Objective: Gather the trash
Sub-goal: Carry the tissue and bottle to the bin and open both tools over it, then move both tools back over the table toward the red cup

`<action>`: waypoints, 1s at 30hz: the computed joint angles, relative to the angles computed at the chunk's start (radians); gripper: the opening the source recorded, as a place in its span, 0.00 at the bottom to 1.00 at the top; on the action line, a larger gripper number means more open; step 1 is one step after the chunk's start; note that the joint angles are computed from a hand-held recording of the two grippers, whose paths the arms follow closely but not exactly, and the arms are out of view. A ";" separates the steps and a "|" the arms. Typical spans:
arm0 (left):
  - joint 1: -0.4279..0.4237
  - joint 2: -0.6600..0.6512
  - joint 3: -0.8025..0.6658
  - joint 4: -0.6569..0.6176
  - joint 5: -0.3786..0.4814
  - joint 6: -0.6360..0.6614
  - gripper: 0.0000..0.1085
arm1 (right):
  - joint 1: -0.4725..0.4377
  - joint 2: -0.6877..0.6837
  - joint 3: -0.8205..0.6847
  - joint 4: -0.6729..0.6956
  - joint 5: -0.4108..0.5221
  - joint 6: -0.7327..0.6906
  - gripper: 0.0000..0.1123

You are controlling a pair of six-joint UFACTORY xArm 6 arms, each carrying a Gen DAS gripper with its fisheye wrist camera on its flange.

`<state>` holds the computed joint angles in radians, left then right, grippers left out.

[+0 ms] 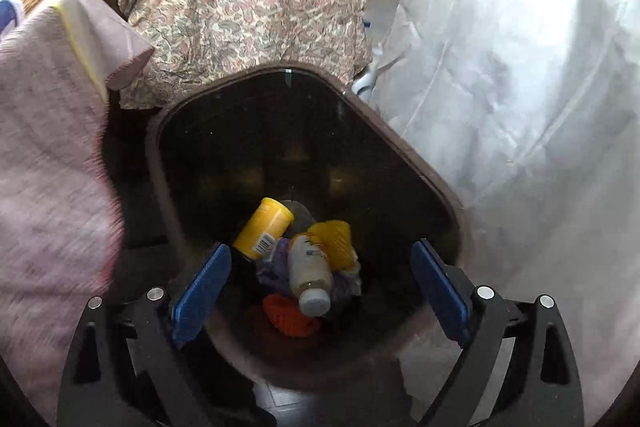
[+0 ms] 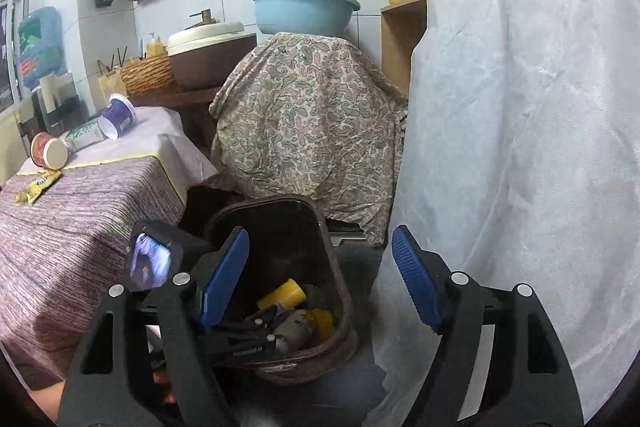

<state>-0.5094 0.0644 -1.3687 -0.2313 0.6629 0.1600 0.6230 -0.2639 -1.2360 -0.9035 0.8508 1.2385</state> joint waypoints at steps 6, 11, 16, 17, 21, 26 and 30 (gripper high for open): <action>0.002 -0.173 0.136 -0.068 -0.026 0.066 0.86 | -0.011 0.029 -0.033 0.026 -0.049 -0.023 0.68; 0.014 -0.321 0.224 -0.110 -0.016 0.129 0.88 | -0.014 0.074 -0.082 0.080 -0.108 -0.083 0.69; 0.063 -0.459 0.294 -0.158 0.016 0.184 0.89 | -0.014 0.128 -0.146 0.160 -0.163 -0.177 0.70; 0.083 -0.487 0.303 -0.169 0.024 0.188 0.90 | -0.012 0.149 -0.170 0.194 -0.178 -0.217 0.71; 0.165 -0.561 0.321 -0.208 0.049 0.190 0.90 | -0.004 0.227 -0.256 0.343 -0.237 -0.366 0.71; 0.265 -0.640 0.354 -0.158 0.010 0.139 0.90 | 0.034 0.363 -0.410 0.582 -0.317 -0.580 0.72; 0.365 -0.677 0.369 -0.108 -0.004 0.115 0.90 | 0.078 0.493 -0.599 0.717 -0.284 -0.741 0.73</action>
<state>-0.1446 -0.6122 -0.9993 -0.3398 0.6586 0.2747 0.7011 0.2291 -1.8350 -0.1861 0.5669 0.4977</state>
